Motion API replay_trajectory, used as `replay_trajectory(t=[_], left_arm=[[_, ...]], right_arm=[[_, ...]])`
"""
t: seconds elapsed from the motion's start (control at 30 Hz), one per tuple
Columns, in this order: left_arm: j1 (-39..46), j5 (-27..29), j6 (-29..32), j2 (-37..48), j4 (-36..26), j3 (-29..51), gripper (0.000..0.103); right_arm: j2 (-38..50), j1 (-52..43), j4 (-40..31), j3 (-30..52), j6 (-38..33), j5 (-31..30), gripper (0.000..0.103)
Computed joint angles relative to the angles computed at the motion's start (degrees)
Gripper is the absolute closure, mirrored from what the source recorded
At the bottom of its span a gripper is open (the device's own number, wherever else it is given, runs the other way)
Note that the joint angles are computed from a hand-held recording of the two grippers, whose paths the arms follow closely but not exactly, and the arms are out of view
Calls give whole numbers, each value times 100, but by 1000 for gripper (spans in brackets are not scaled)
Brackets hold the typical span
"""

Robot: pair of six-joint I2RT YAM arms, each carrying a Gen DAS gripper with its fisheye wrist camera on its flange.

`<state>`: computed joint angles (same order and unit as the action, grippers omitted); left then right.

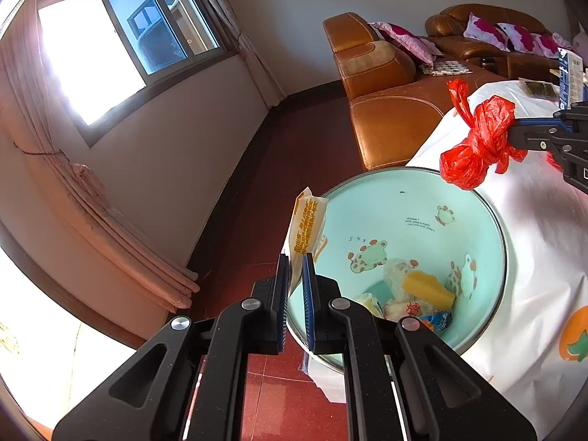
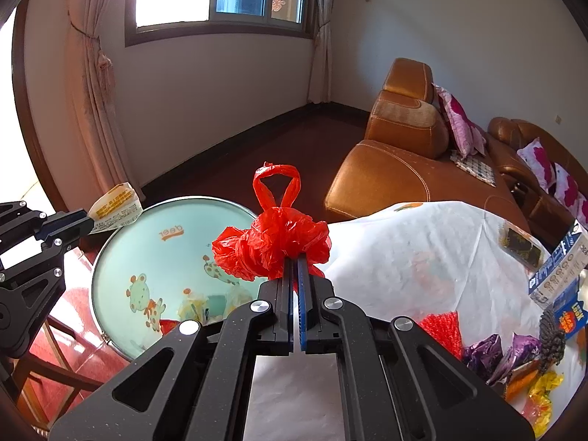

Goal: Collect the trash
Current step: 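Carry the packet and red bag over the wastebasket and open both tools to drop them, then move both tools back over the table toward the red mesh net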

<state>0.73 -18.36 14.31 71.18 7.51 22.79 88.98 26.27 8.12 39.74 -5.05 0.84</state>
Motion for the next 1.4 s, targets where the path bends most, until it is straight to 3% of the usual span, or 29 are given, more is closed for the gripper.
replay_trajectory(t=[0.43, 0.5, 0.57, 0.63, 0.93, 1.4], left_arm=[[24, 100, -27, 23, 17, -10, 95], [34, 118, -49, -5, 58, -35, 92], [43, 194, -62, -28, 44, -33, 91], [0, 171, -90, -62, 36, -55, 90], [-85, 28, -144, -152, 119, -135, 59], [-69, -28, -123, -168, 108, -105, 52]], right_arm=[[104, 134, -78, 75, -41, -49, 100], [117, 142, -20, 48, -76, -95, 95], [131, 141, 27, 26, -103, -148, 83], [167, 155, 34, 31, -100, -122, 83], [127, 122, 6, 15, -41, -160, 80], [22, 98, 3, -37, -42, -161, 75]])
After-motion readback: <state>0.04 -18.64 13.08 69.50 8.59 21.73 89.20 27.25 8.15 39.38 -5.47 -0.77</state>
